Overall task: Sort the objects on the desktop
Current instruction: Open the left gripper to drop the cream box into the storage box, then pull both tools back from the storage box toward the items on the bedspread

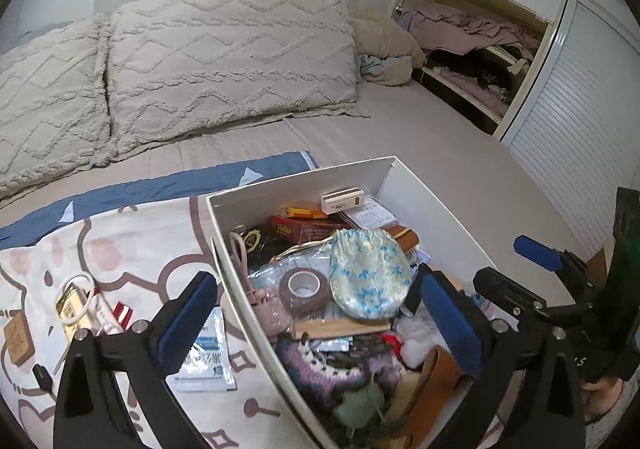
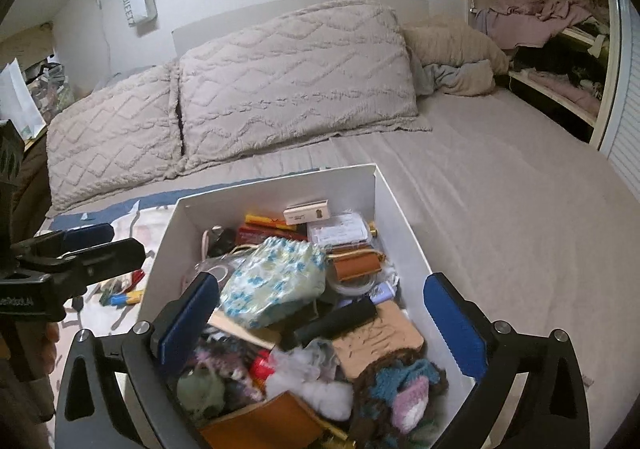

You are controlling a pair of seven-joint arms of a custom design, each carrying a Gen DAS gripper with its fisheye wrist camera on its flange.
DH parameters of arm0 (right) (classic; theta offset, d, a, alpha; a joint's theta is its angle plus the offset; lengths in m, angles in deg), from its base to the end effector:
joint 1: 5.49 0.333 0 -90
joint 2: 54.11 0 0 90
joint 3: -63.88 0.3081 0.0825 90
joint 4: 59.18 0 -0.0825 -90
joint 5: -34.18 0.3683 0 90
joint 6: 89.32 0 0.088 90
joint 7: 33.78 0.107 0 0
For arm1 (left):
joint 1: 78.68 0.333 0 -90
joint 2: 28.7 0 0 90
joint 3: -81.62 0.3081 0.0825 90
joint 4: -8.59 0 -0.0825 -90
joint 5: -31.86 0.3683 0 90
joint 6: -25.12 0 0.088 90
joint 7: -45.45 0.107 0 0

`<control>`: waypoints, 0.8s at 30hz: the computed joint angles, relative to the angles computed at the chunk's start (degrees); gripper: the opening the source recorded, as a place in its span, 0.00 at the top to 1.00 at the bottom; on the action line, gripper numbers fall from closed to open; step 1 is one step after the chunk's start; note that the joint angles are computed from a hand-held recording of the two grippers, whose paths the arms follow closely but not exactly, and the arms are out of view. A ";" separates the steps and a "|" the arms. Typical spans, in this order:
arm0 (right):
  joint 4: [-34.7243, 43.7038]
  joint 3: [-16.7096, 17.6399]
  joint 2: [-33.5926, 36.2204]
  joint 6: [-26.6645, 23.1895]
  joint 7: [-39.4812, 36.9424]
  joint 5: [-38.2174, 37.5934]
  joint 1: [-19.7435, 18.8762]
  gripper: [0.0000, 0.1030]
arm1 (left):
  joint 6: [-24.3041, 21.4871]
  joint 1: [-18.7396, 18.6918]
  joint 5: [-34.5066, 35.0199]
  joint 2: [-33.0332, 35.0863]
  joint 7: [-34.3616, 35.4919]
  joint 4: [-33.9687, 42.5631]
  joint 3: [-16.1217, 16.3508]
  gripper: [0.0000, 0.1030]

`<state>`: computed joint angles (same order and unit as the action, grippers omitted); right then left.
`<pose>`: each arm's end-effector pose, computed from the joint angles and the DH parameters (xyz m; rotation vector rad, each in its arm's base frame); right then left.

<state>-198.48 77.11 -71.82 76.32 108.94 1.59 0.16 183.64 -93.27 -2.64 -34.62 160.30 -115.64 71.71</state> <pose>0.4383 0.1903 0.4991 -1.6463 1.7729 -0.6635 0.5063 -0.2071 0.5140 -1.5303 2.2647 -1.0816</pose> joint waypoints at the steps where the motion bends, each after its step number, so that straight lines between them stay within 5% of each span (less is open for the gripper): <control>1: -0.22 0.14 -0.62 -0.48 -0.20 0.02 0.31 0.00 | 0.50 -0.03 -0.13 -0.88 0.30 -0.96 0.01 0.00; 24: -5.87 7.83 -13.06 -3.46 5.55 -1.70 0.54 0.00 | 5.43 -6.95 -1.45 -19.45 2.29 -19.27 6.84 0.00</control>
